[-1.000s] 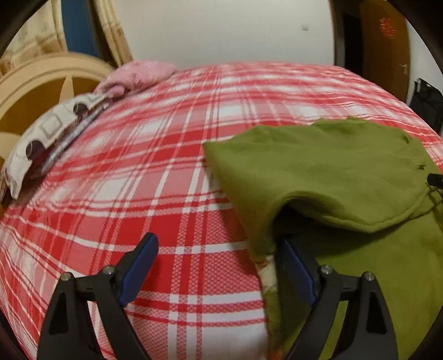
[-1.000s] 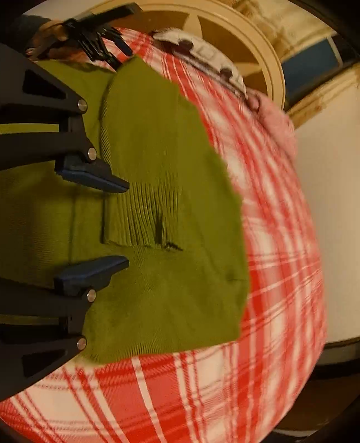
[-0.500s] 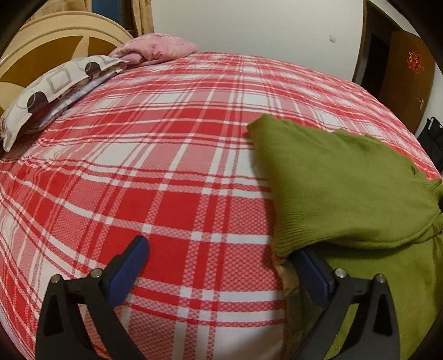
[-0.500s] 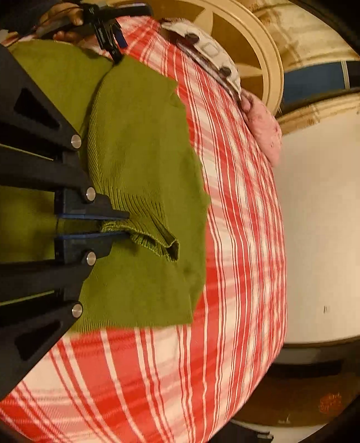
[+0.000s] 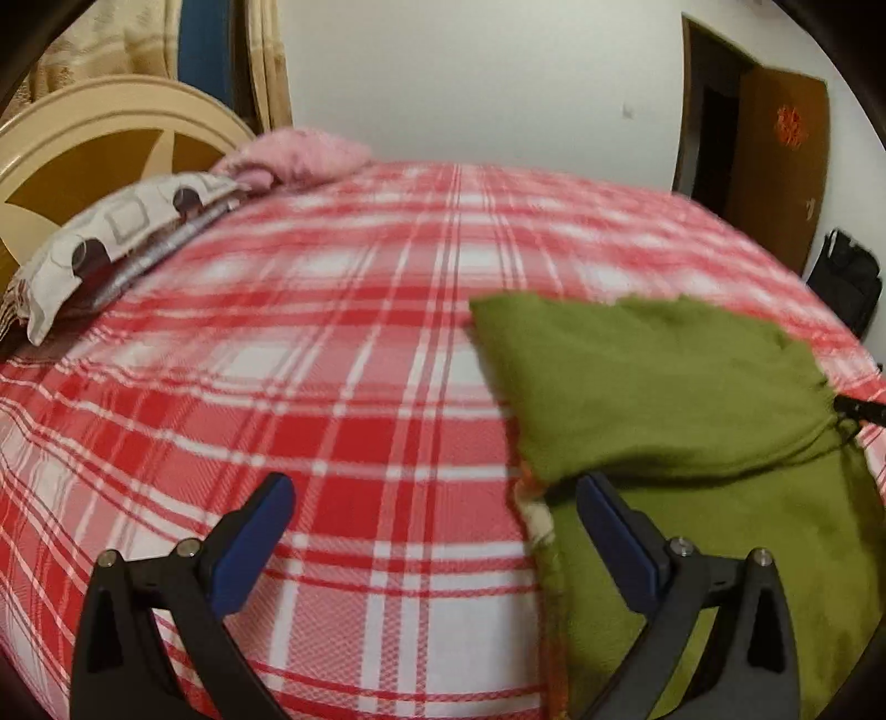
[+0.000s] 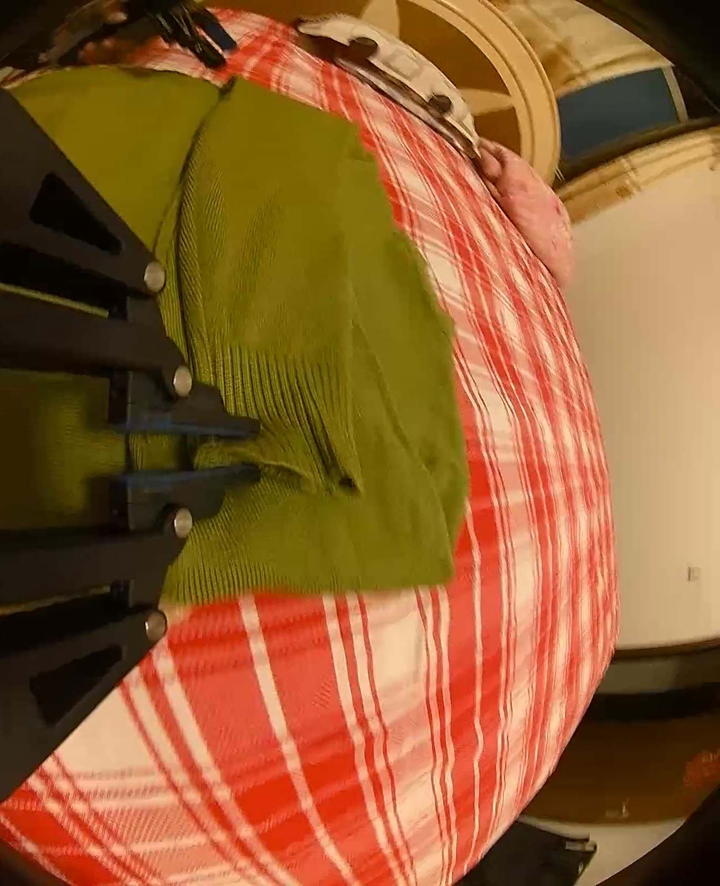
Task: Fold small clothes
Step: 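Grasp the folded cuff with the right gripper, straighten it, release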
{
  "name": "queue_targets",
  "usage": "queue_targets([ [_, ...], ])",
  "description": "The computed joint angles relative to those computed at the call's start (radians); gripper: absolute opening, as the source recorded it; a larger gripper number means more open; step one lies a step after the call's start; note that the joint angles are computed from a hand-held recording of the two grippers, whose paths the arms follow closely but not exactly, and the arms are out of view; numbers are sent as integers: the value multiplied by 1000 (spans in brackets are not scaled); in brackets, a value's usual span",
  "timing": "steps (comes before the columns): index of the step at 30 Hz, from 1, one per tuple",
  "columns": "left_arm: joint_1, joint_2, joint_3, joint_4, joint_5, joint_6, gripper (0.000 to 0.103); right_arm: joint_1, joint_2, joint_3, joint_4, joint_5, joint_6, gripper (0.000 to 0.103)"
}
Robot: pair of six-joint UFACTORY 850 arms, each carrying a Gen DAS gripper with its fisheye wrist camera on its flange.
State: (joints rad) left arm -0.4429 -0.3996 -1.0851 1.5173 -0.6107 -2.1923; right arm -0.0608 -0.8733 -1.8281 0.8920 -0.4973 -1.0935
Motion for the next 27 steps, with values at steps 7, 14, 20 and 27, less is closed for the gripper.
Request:
queue_targets([
  [7, 10, -128, -189, -235, -115, 282, 103, 26, 40, 31, 151, -67, -243, 61],
  [14, 26, -187, -234, -368, -119, 410, 103, 55, -26, -18, -13, -50, -129, 61],
  [20, 29, -177, -218, -368, -79, 388, 103, 56, 13, 42, -55, 29, -136, 61],
  [27, 27, -161, -193, -361, -41, 365, 103, 44, 35, 84, 7, 58, -206, 61],
])
